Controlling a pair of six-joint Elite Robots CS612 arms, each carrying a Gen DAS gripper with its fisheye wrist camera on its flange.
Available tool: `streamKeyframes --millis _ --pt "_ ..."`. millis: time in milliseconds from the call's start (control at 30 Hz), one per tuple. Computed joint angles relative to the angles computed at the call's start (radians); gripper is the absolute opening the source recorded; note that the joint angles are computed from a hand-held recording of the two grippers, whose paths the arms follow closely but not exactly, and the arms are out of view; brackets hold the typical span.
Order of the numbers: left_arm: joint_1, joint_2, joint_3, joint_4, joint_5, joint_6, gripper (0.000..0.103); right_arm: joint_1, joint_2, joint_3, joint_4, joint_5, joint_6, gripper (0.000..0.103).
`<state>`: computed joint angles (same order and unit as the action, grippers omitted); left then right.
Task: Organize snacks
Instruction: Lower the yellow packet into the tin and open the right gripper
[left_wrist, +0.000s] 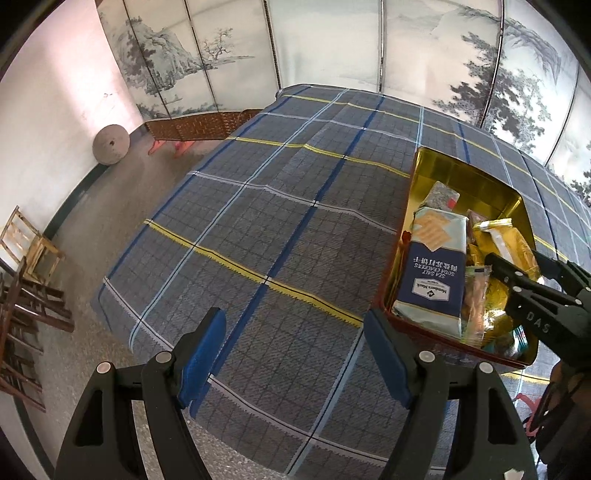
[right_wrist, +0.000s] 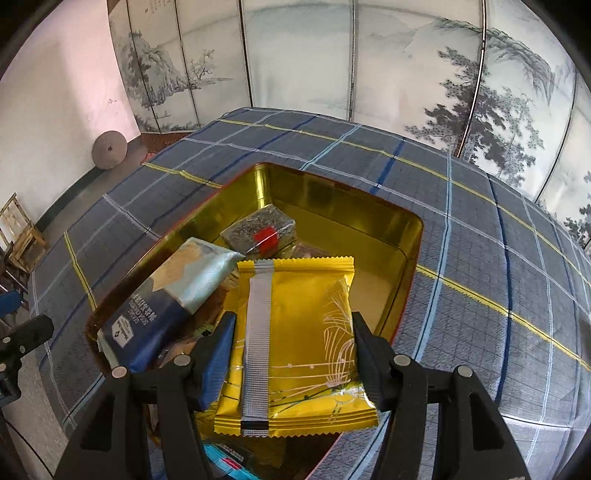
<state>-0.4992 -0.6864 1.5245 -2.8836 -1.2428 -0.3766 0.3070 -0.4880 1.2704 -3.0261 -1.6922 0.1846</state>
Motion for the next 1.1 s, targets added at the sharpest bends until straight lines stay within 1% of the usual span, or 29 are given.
streamKeyframes --millis 333,467,567,600,633,667,867,933,1100 --pt "-0.005 -0.005 0.010 -0.008 -0.013 0.007 0.074 0.001 -0.001 0.001 0.004 0.007 0.010 0.063" --pt "-0.008 -0.009 0.013 -0.014 -0.012 0.011 0.076 0.001 -0.008 0.011 0.002 0.011 0.012 0.068" --pt "-0.012 -0.011 0.017 -0.018 -0.013 0.014 0.076 0.001 -0.018 0.028 -0.020 0.014 0.011 0.069" --pt "-0.013 -0.012 0.017 -0.018 -0.014 0.016 0.077 0.001 -0.023 0.037 -0.034 0.017 0.009 0.072" --pt "-0.014 -0.012 0.018 -0.019 -0.013 0.018 0.077 0.001 -0.027 0.042 -0.040 0.016 0.006 0.077" --pt "-0.016 -0.013 0.018 -0.019 -0.013 0.020 0.077 0.001 -0.031 0.049 -0.052 0.014 0.004 0.079" --pt "-0.024 -0.018 0.026 -0.029 -0.022 0.022 0.079 0.002 -0.061 0.108 -0.128 0.008 -0.008 0.080" --pt "-0.028 -0.019 0.028 -0.031 -0.021 0.025 0.080 0.002 -0.072 0.129 -0.138 0.003 -0.009 0.080" --pt "-0.038 -0.022 0.032 -0.034 -0.019 0.036 0.080 -0.007 -0.096 0.179 -0.149 0.042 0.031 0.082"
